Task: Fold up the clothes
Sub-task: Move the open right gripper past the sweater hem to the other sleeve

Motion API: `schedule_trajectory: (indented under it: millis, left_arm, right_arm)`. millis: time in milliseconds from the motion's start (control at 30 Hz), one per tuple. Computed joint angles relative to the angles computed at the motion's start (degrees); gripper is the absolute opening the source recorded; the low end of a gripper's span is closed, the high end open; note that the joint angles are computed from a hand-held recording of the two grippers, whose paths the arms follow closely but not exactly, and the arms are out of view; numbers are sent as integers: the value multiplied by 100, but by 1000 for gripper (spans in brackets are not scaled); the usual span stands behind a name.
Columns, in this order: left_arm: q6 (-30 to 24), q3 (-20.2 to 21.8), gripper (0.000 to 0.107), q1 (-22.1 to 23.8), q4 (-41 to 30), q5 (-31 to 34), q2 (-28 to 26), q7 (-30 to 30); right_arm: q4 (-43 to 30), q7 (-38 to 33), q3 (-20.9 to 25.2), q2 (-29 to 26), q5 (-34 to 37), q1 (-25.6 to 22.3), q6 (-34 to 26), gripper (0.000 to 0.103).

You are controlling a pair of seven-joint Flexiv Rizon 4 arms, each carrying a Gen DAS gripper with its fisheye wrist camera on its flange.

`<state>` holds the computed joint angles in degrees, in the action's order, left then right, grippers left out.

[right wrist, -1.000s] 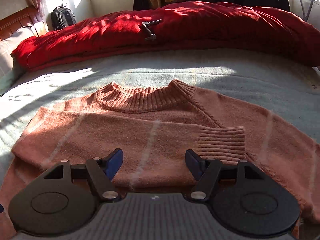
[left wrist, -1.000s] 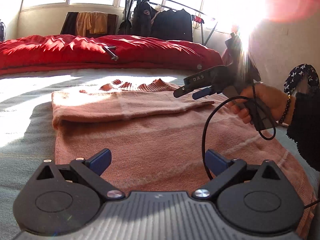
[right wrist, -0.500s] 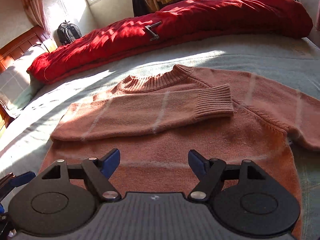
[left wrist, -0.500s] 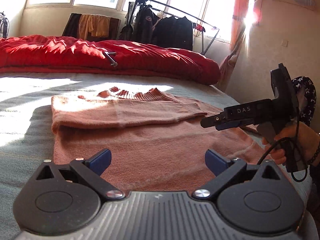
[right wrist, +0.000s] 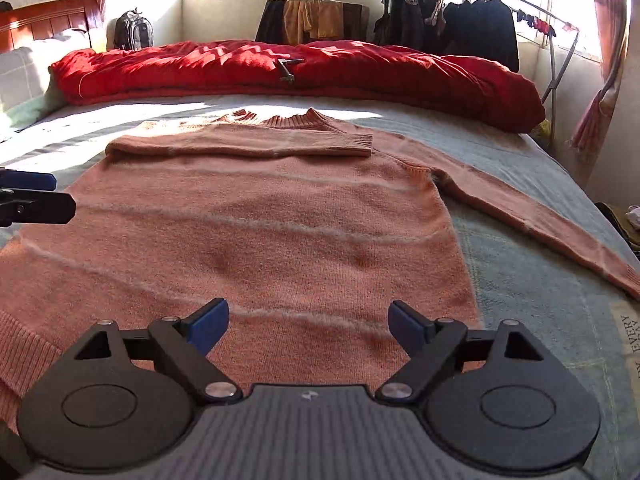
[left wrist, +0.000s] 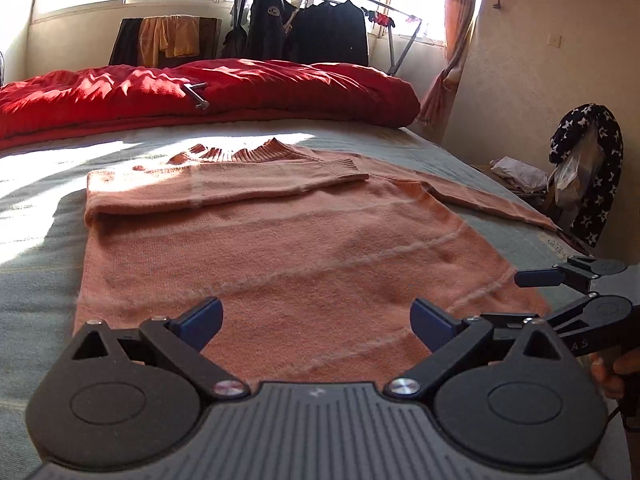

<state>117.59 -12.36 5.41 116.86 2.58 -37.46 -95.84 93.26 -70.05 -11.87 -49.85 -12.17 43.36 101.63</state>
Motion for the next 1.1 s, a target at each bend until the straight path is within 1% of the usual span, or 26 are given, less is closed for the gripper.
schedule_trajectory:
  millis: [67,100,133,200,233,267,333,500,667,700,767,867,967,1100]
  left_arm:
    - [-268,242,100,-361,25,-318,-51,28]
    - [-302,349,100,-509,38,-437,-89,48]
    - [-279,523,100,-725,65,-582,-119,83]
    - [-58,1024,100,-1322,170,-956,-163,224]
    - [12,1127,102,-1466,228,-1075,-158,294]
    - [62,1161,102,-1538,289,-1174,-150,330]
    - [164,1190,102,-1645,403,-1381,-135,341]
    - [392,1193,102,-1801,585,-1758,-111,285]
    - [833,1283,102,-1999,723,-1958,-214,399]
    - [853,1341,102,-2101,740,-2067,-218,501]
    - [725,1498,102,-2414,790,-2480,-145,763]
    - [549,1592,102,-2717,882,-2982,-19,981]
    - [626,1665,102,-2958,1008,-3291,13,1160]
    - [717,1709,102,-3235,1127,-3722,84,1444]
  right_arm:
    - [116,-17,92,28,30,-72,69,98]
    - [124,23,121,21,67,-97,24,98]
    - [117,59,217,7,77,-176,-8,98]
    - [57,101,638,-53,23,-517,-18,99]
    - [54,115,777,-84,4,-633,21,100]
    - [98,111,789,-106,12,-648,141,103]
    - [169,73,820,-151,31,-679,347,103]
    - [205,-38,897,-220,80,-734,543,103]
    - [203,-64,986,-249,129,-800,637,103]
    - [221,-99,972,-261,136,-788,699,103]
    - [277,-216,911,-286,159,-738,862,103]
    - [400,-408,843,-320,304,-664,1193,103]
    - [497,-579,858,-326,458,-643,1418,103]
    - [549,-741,955,-323,549,-694,1535,103]
